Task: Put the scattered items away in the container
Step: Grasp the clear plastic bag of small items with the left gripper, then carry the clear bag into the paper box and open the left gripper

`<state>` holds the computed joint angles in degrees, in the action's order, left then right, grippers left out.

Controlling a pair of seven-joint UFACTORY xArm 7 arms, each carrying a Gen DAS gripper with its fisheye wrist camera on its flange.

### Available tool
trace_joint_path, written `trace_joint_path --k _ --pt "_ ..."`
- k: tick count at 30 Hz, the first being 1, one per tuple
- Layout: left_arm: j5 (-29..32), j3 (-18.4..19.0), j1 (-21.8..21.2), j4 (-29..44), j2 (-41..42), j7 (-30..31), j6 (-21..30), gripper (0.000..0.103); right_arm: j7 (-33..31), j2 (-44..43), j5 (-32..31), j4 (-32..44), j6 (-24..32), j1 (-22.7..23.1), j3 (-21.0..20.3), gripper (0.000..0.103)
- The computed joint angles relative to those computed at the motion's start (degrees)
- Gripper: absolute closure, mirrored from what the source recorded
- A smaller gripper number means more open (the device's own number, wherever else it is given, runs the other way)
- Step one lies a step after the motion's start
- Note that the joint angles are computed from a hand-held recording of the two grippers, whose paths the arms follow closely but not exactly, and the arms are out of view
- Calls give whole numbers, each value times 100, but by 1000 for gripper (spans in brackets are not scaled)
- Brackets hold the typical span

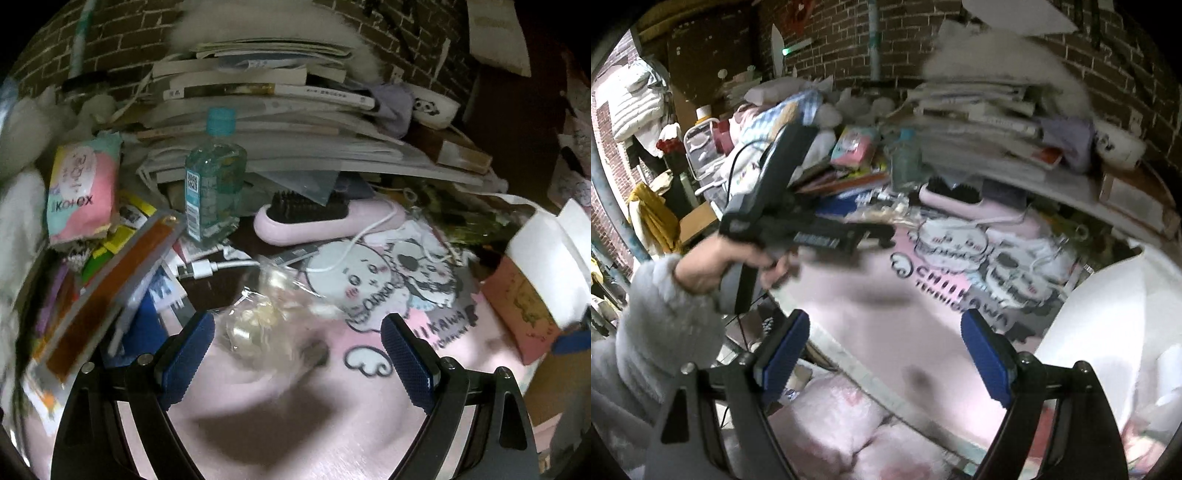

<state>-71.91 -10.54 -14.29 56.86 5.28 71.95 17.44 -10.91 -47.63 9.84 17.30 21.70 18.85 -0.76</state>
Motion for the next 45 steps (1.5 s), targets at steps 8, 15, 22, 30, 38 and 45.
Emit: trace_joint_path --k 8,15,22,30,38,45 --pt "1727 -88 -11 292 449 -1379 -476 13 -50 -83 122 -145 112 100 -109 21" --pt "2591 -277 119 34 350 -1938 -509 33 -119 -159 213 -163 164 109 -173 21" --pt "2473 -390 124 -305 84 -1739 -541 53 -136 -239 257 -198 192 115 -182 21" --pt "2240 -240 -213 -593 -385 -1505 -442 60 -166 -317 340 -261 197 107 -256 21" --pt "1550 88 -806 -733 -1076 -807 0 60 8 -344 431 -448 -7 -14 -240 21" --pt "1121 256 -1291 -669 -1528 -376 256 60 400 -288 422 -505 -131 -131 -170 21"
